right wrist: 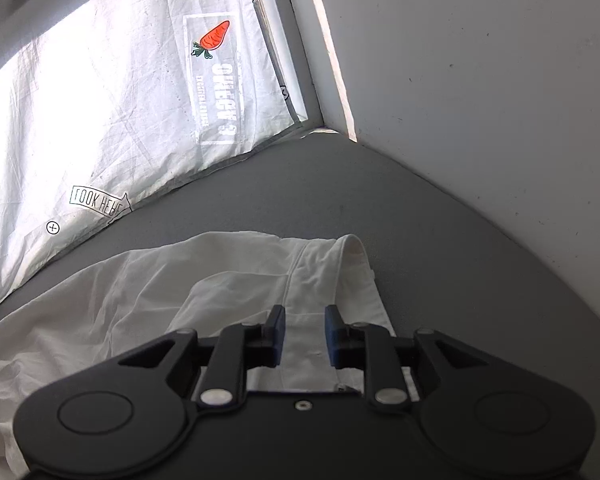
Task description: Fold clothes
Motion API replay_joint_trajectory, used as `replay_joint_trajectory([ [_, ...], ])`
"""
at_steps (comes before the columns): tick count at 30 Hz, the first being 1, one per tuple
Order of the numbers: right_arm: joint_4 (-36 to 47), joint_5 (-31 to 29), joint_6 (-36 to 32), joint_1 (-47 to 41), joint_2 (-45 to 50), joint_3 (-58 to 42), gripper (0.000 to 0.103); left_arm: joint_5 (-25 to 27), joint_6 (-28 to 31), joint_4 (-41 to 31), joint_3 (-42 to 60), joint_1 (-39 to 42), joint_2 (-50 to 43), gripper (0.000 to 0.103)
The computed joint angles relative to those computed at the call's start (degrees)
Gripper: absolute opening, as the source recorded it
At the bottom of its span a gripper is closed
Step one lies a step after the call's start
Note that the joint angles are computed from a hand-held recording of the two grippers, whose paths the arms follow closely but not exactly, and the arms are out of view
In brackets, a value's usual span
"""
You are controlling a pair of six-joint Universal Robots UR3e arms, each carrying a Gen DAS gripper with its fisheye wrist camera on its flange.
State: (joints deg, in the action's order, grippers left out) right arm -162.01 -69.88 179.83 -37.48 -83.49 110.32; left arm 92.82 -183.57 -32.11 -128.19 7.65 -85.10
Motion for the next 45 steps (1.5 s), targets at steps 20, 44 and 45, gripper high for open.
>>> replay_joint_trajectory([
  [20, 4.9, -2.2, 1.1, 0.8, 29.1, -33.2, 0.018, 1.8, -5.5, -8.4, 7.7, -1.7, -4.2, 0.103],
  [44, -5.5, -9.8, -4.6, 22.8, -10.8, 14.9, 0.103, -4.3, -3.3, 9.8, -10.6, 6.1, 7.9, 0.103],
  [45, -5.5, -11.5, -4.5, 24.8, -10.7, 15.3, 0.103, -5.2, -1.4, 9.5, -11.8, 8.3, 10.1, 0.103],
])
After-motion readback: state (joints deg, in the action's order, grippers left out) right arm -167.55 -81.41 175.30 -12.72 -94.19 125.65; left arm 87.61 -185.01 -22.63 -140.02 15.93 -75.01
